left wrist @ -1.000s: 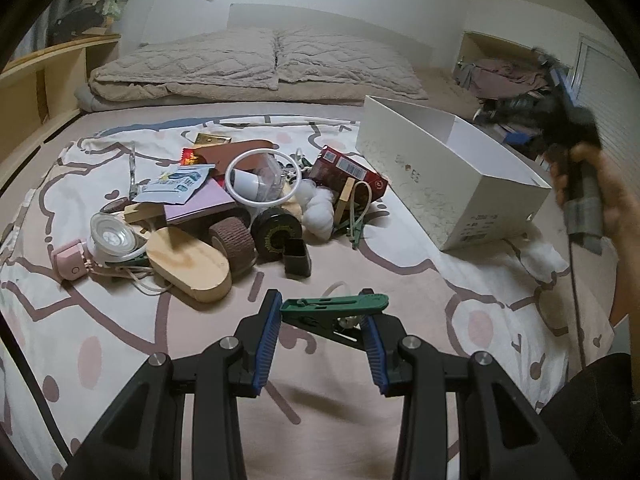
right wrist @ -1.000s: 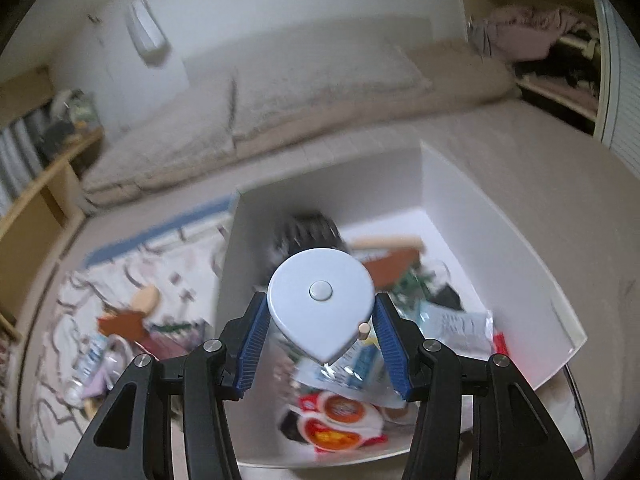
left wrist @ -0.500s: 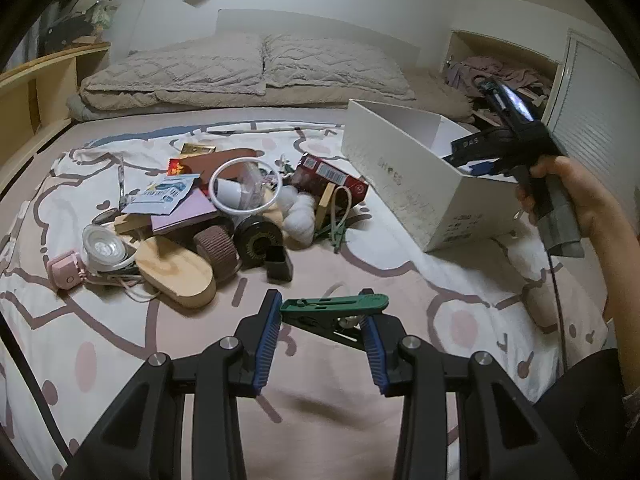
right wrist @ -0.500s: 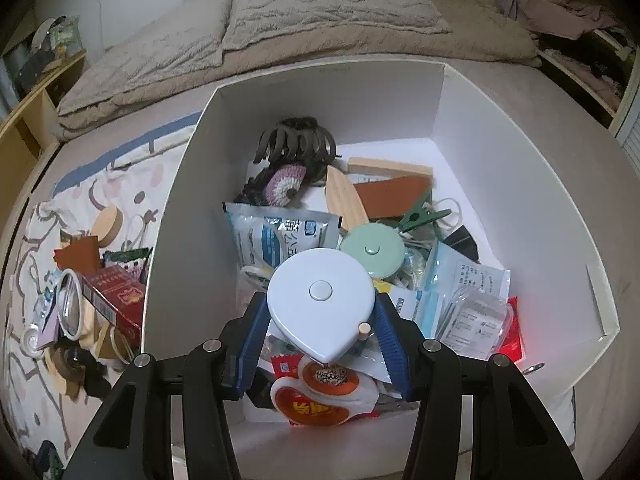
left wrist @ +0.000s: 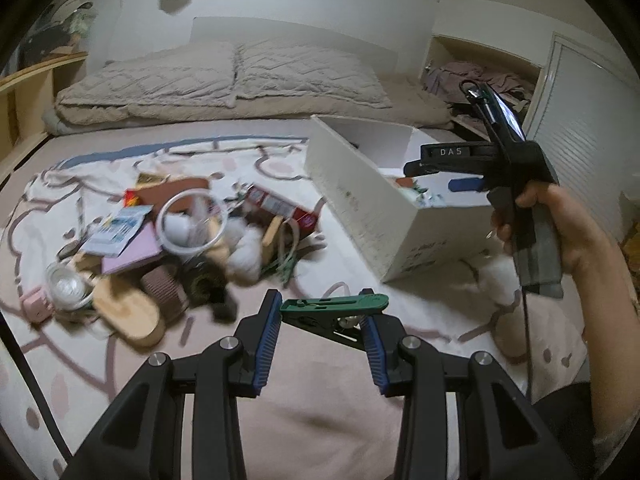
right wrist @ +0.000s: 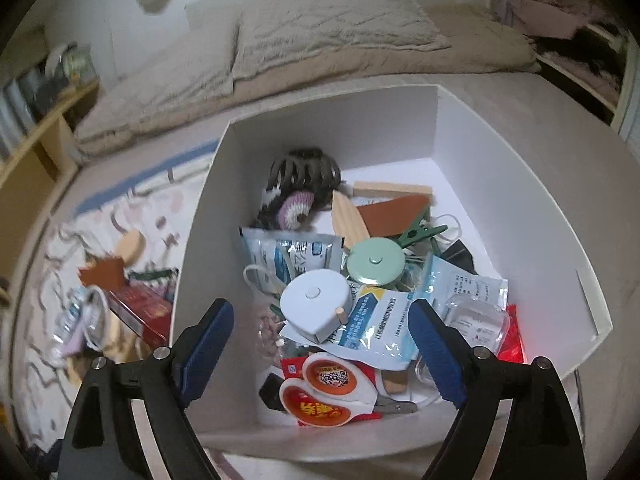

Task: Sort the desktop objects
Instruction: 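Move the left gripper over the shoe box and release the green clothespin inside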

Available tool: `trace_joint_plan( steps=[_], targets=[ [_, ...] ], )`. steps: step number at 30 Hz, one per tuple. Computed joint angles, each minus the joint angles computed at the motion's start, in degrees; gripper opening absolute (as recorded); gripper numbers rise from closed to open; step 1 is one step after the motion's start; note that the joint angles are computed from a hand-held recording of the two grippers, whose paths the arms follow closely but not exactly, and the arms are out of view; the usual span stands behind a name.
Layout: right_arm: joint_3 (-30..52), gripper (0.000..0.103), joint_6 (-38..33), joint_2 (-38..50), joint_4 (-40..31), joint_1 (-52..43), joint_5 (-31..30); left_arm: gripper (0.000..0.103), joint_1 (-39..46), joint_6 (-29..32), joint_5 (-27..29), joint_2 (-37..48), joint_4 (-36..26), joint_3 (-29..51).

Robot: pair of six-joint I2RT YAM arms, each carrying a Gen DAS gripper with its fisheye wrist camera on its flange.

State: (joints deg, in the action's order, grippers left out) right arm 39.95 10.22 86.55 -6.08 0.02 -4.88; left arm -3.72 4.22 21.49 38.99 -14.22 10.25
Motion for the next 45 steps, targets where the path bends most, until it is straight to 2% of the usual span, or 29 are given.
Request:
trace_joint_plan(
  steps=[8, 14, 20, 29, 35, 39, 40, 41, 43, 45],
  targets=[
    [-6.3, 0.089, 3.8, -10.4, 1.7, -7.5, -7.2, 0.039, -16.9, -9.2, -9.9, 12.6, 12.8, 6.1],
    [-8.8, 0.089, 4.1, -16.9, 1.9, -10.2, -9.1, 0.039, -25.0, -11.7, -15.2, 23.1, 19.3, 12.2],
    [-10.5, 0.089, 5.8, -16.7, 5.6, -13.5, -12.5, 0.039, -29.7, -11.9, -18.7, 34.6, 24.3, 18.4],
    [-11.1, 0.089, 6.3, -14.3, 7.9, -18.1, -16.5, 0.039, -33.1, -10.9, -20.7, 45.8, 28.2, 24.5],
    [-11.3, 0.089, 6.0, -13.5, 8.5, -18.2, -17.4, 0.039, -33.3, -10.7, -22.3, 52.3, 28.2, 28.5],
    [-11.0, 0.089, 5.5, -13.0, 8.2, -18.5, -17.3, 0.039, -33.2, -11.4, -21.5, 54.8, 27.5, 29.9],
    [-11.0, 0.089, 5.5, -13.1, 8.1, -18.7, -17.2, 0.044, -33.1, -11.6, -21.2, 55.1, 26.9, 30.2],
    [-11.0, 0.089, 5.6, -13.0, 8.1, -19.1, -17.4, 0.059, -33.1, -12.1, -21.0, 55.5, 26.8, 30.3],
    [-10.9, 0.089, 5.6, -12.6, 8.1, -19.8, -18.1, 0.075, -33.4, -13.1, -21.4, 55.5, 28.1, 29.6],
    [-11.0, 0.089, 5.6, -12.6, 8.1, -20.4, -18.4, 0.076, -33.6, -13.5, -21.8, 55.1, 29.2, 28.7]
  ],
)
